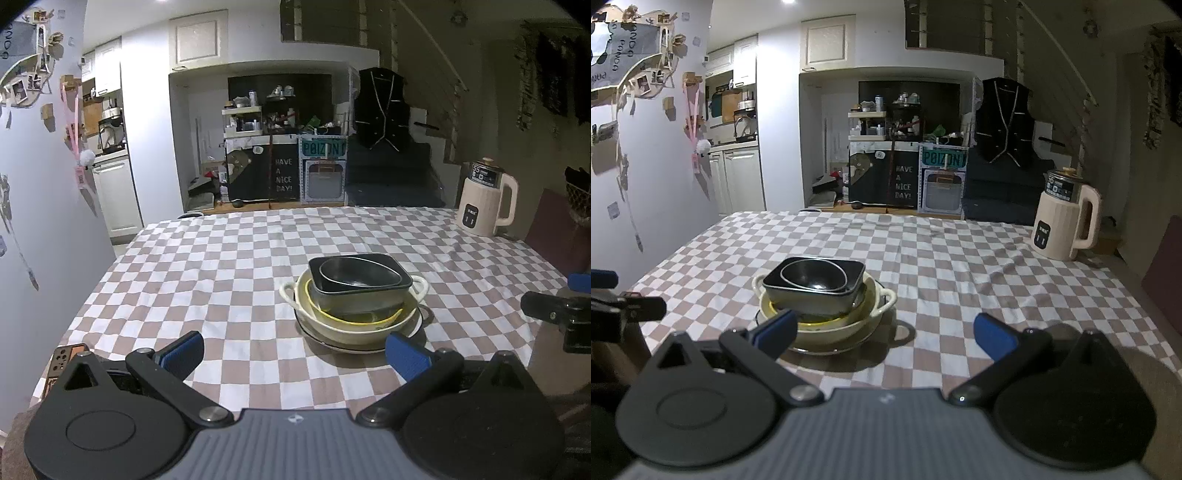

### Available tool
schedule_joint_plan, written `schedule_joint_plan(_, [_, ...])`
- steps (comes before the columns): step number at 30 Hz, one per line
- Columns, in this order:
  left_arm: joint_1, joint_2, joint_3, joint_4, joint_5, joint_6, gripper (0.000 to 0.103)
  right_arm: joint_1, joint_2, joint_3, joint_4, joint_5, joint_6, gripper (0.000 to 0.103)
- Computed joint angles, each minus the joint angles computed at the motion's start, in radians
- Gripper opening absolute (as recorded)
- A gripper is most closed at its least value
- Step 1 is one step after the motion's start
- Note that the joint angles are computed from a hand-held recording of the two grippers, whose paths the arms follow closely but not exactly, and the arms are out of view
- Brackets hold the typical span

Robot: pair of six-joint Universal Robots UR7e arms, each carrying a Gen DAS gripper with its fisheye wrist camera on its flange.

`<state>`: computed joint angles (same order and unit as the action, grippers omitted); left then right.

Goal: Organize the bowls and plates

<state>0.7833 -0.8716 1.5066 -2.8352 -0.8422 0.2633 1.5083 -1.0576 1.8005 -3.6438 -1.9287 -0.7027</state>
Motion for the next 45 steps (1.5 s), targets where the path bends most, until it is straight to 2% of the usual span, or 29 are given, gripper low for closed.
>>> schedule_joint_plan(8, [0.0, -0.006, 0.02, -0.037, 0.009, 0.016, 0.103, -0.002, 0.003, 0.006, 0.002, 0.005, -0.014, 0.102])
schedule_joint_plan(45, [0.002, -0.008, 0.022, -0.037, 0.005, 0.017, 0.103, -0.006, 0.003, 0.004, 0.005, 0.009, -0.012, 0.102])
